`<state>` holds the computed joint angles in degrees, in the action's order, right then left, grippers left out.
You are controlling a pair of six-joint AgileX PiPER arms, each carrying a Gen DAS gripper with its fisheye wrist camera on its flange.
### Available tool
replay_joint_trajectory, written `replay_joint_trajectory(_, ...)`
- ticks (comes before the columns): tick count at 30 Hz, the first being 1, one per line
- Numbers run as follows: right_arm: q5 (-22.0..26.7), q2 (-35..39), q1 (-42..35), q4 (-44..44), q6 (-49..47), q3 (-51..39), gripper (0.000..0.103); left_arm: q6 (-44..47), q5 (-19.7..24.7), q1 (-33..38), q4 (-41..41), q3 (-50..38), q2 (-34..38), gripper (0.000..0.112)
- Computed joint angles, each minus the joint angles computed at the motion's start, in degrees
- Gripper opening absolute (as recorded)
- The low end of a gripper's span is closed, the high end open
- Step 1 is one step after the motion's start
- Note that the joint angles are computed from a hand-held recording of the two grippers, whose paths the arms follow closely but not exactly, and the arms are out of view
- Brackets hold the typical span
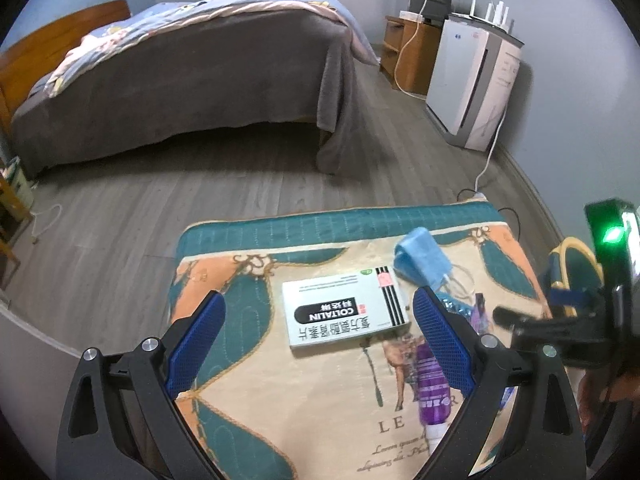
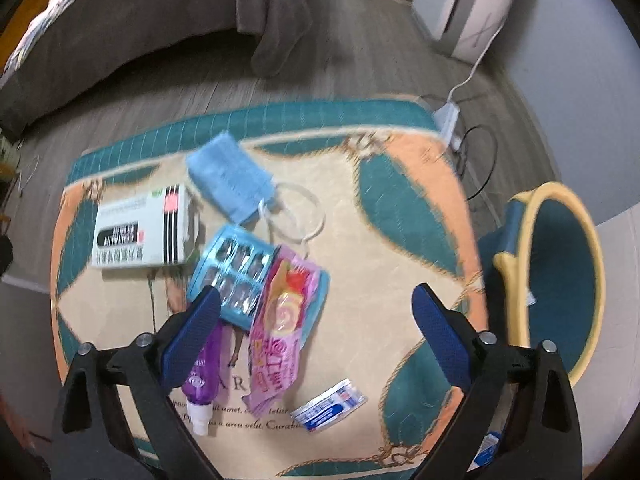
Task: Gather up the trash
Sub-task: 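Move both open grippers back over the remaining trash on the cushion, then grasp the purple spray bottle with the left gripper while the right grasps the pink wrapper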
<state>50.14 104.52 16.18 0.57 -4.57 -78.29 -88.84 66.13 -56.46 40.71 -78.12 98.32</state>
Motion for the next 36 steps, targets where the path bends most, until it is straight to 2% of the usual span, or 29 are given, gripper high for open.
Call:
replay_joint_trajectory(1,0.6,0.5,0.2,0.3,-0.4,-0.1,0.089,-0.1,-0.2,0.1,-0.3,0.0,0.1,0.094)
replay_joint_trajectory(4,2.1,1.8,0.7,0.6,-1.2,-0.2,0.074,0.0,-1.5,0.6,-1.6,0.4,0.7,0.094)
replay_joint_trajectory(6,2.9,2.4,1.0,0.6,-1.6,-0.1,0.058,0.8,-1.9,0.6,-2.4,0.3,1.5,0.094)
replay_joint_trajectory(7,3.2,2.6,1.0,0.8,-2.1,-0.2,0.053,1.3,-2.2,0.7,-3.0,0.3,2.1,0.094)
replay_joint_trajectory(9,4.2,3.2,0.7,1.7,-3.5,-0.5,0.033,2.1,-3.0,0.8,-4.4,0.3,3.1,0.094)
replay_joint_trajectory(11,4.8,3.5,0.4,2.7,-4.5,-0.6,0.019,3.1,-4.0,1.0,-5.9,-0.1,4.1,0.094)
replay_joint_trajectory(14,4.6,2.9,-0.3,3.4,-5.3,-0.4,0.006,3.1,-5.0,0.3,-6.5,-0.7,5.7,0.094)
replay_joint_trajectory(20,3.6,1.2,-2.6,4.3,-5.4,-1.0,0.002,3.7,-6.1,-2.4,-8.8,-5.7,12.9,0.094)
replay_joint_trajectory(26,5.3,2.5,-5.3,6.8,-7.6,-3.2,0.002,8.5,-7.7,-3.1,-12.2,-11.7,19.0,0.092)
replay_joint_trajectory(31,7.6,4.8,-6.3,8.8,-8.0,-4.4,0.004,12.5,-9.2,-2.4,-14.9,-14.3,21.8,0.077)
replay_joint_trajectory(32,7.6,5.2,-6.5,8.5,-7.7,-4.6,0.007,13.4,-9.1,-2.3,-15.5,-14.7,22.2,0.073)
replay_joint_trajectory(34,7.3,5.5,-6.4,6.7,-6.3,-5.0,0.028,14.5,-9.0,-2.1,-16.3,-15.1,22.9,0.066)
replay_joint_trajectory(35,6.8,5.4,-6.5,5.8,-5.8,-5.1,0.048,15.0,-9.5,-1.9,-16.9,-15.0,23.0,0.059)
replay_joint_trajectory(36,6.2,5.3,-6.5,4.9,-5.3,-5.1,0.058,15.4,-9.7,-1.8,-17.2,-14.8,23.0,0.056)
